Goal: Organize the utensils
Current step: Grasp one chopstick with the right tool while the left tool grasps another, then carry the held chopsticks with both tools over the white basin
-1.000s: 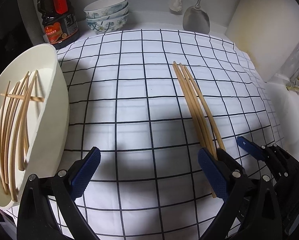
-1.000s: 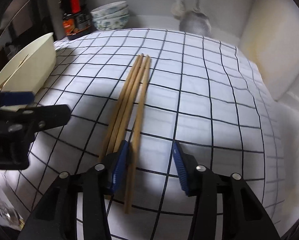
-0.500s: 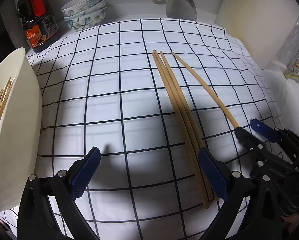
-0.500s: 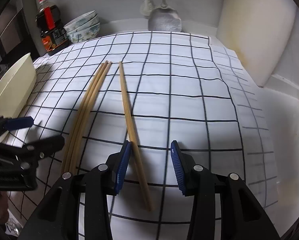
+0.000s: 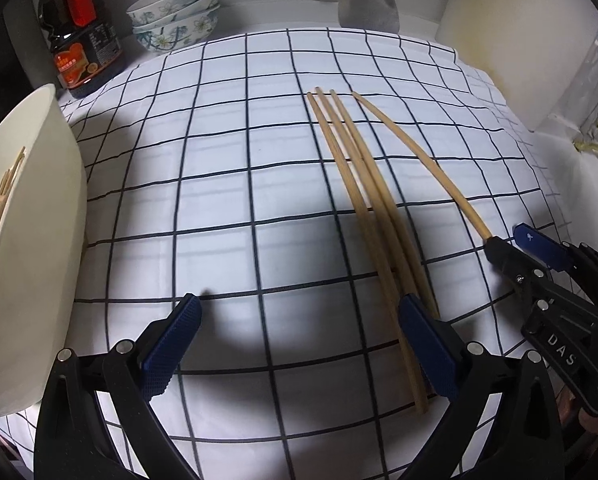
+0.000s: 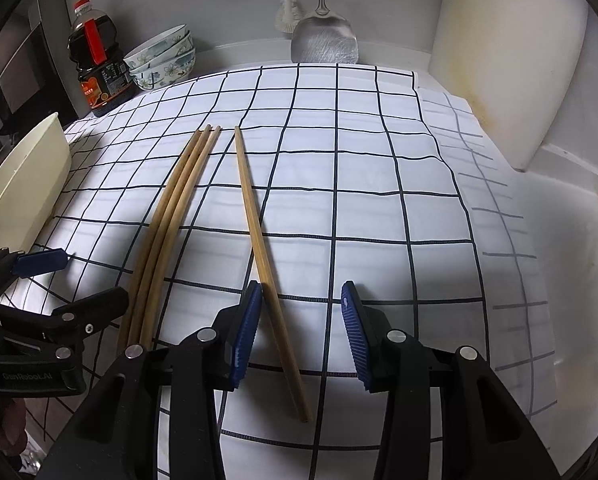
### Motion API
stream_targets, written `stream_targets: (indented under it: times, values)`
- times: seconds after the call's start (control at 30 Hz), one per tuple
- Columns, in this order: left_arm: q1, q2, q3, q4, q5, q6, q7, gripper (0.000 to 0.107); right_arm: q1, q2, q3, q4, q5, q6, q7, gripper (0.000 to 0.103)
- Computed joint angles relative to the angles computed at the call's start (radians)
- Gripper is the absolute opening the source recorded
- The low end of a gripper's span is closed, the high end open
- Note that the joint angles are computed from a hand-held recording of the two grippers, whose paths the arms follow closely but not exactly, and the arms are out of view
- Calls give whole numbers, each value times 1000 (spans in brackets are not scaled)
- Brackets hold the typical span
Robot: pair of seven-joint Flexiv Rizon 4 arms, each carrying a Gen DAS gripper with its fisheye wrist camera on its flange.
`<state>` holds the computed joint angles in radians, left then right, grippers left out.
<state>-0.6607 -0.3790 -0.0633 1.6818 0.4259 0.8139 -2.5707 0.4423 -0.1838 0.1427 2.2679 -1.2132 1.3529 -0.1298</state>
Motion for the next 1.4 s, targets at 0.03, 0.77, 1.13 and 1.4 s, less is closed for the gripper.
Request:
stream_targets:
  times: [0.03,0.77,1.13,1.4]
  values:
    - [2,3,-1,5,-3,3,1,97,1,-1,0,-1,-1,-1,2,40]
    - [-1,-69,28,-116,35,-31,47,61,34,-91,-27,-106,25,4,-127,40]
    - [0,-80,29,-134,7,-24,111,7,82,-117,-35,-140,128,5,-231,6]
    - [26,-17,12,-54,-61,-7,145,7,97,-66,-23,-90,263,37,-217,6]
